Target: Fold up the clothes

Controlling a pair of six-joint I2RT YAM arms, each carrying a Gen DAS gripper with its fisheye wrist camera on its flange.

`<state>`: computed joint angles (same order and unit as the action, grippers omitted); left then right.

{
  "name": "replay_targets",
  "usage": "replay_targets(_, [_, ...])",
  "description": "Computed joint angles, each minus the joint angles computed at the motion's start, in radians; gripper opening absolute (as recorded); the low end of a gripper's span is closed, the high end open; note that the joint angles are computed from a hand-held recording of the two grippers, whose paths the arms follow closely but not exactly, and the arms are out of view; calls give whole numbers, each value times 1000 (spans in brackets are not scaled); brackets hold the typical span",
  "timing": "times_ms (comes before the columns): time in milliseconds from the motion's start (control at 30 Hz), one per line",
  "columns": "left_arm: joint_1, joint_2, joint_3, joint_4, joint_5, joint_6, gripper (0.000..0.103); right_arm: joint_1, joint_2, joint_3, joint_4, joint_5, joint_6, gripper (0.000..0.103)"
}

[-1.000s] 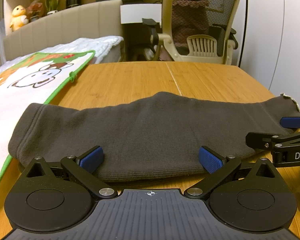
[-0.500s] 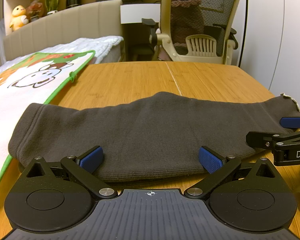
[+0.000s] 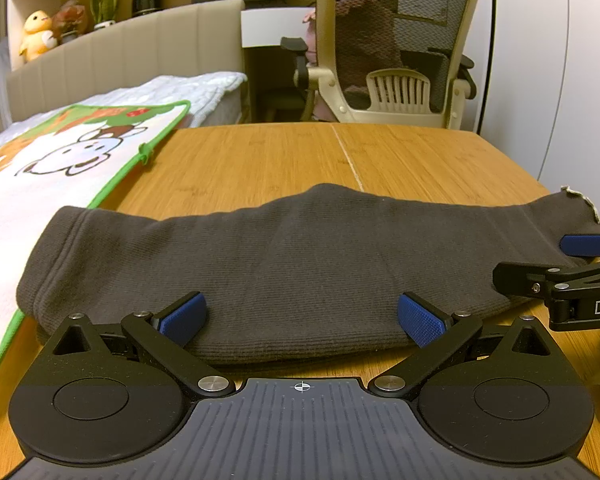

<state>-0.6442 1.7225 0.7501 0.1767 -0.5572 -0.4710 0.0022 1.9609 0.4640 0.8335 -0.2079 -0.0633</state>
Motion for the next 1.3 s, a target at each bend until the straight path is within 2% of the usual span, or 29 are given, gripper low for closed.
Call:
replay_targets(367, [-2, -1, 1, -3, -1, -2, 103, -6, -6, -4, -2, -9, 2, 103])
replay_targets(600, [-9, -8, -2, -11, -6, -7, 103, 32, -14, -3, -19, 60, -25, 103])
replay_targets(767, [-7, -14, -5, -9, -2, -5, 103, 28, -15, -6, -18, 57, -26, 103])
replay_targets(900, [5, -33, -30, 18, 29, -2, 103, 26, -15, -12, -11, 59, -26, 103])
replay_targets(1067, [47, -104, -100, 72, 140, -31, 103, 42, -15, -35, 22, 91, -15, 103])
replay_targets(1167, [50, -106, -82, 33, 154, -6, 103, 54, -16, -58, 54, 116, -14, 103])
replay_targets(1300, [10, -63, 1, -84, 91, 11, 103, 33, -30, -86, 66, 84, -46, 103])
